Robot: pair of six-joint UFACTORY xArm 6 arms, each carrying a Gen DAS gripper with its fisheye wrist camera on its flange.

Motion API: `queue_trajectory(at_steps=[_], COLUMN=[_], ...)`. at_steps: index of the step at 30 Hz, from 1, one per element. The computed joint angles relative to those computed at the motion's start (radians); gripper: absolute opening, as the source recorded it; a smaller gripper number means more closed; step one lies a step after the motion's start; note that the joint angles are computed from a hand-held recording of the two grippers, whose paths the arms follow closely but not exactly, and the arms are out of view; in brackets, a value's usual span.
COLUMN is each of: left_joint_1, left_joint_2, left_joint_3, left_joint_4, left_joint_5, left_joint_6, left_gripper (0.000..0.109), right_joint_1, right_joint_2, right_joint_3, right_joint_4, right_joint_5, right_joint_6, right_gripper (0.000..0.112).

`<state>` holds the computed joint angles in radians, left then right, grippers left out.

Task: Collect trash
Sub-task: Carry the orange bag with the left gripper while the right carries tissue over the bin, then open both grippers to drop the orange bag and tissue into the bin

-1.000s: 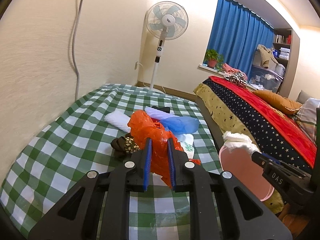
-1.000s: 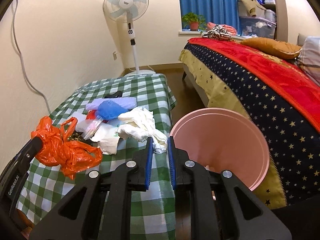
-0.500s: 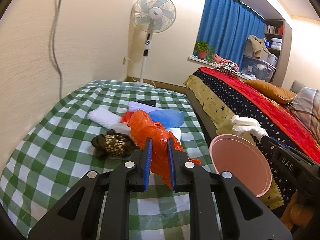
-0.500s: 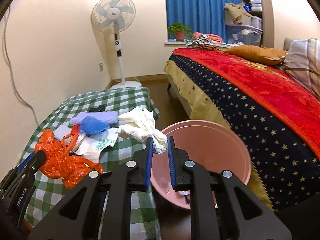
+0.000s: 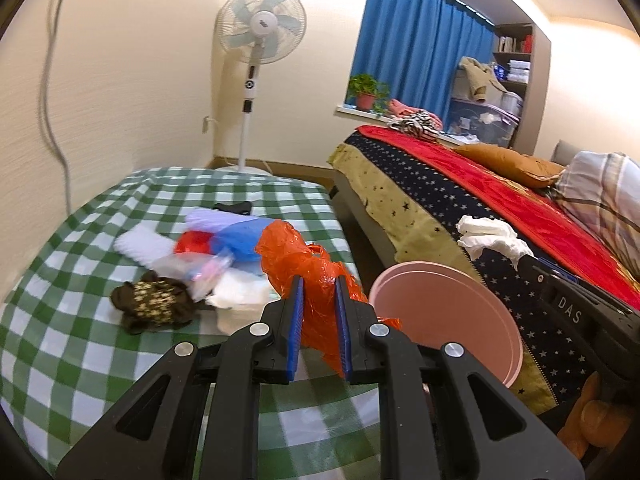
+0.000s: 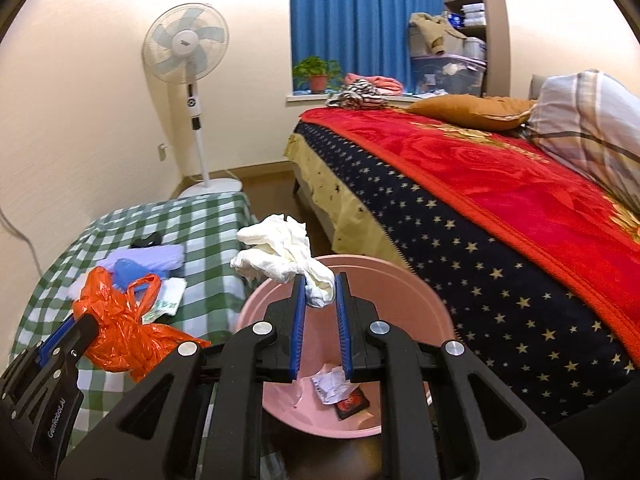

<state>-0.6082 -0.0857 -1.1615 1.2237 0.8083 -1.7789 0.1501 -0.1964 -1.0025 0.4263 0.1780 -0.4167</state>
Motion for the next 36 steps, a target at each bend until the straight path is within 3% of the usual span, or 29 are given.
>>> queue_trajectory(at_steps=[11,18,32,36], left_joint_1=[0.043,0.079,0.106,0.113], left_joint_2=[0.106,0.183,0.318,0.328], left_joint_3=[-0.087,-0.146,-0.251,-0.259], left_joint_4=[0.035,-0.015,-0.096,-0.096], left_joint_5=[-0.163,-0.283,-0.385,-0.415], left_joint_6=[0.034,0.1,0.182,0.18], left_gripper=[0.015,0.015,0.015,0.017], right_joint_1=[-0.048,-0.079,-0.097,-0.109], right_joint_2=[0.043,0.08,0.152,0.158], right_joint_3=[-0.01,-0.029,-0.076,-0.078], right_joint_4=[-0.167,-0.238,-0.326,-0.405], right_joint_5=[-0.038,-0.04,-0.03,-0.041], right_joint_6=[0.166,0.244,0.339,0.432], right_gripper=[0.015,0.015,0.016,0.022])
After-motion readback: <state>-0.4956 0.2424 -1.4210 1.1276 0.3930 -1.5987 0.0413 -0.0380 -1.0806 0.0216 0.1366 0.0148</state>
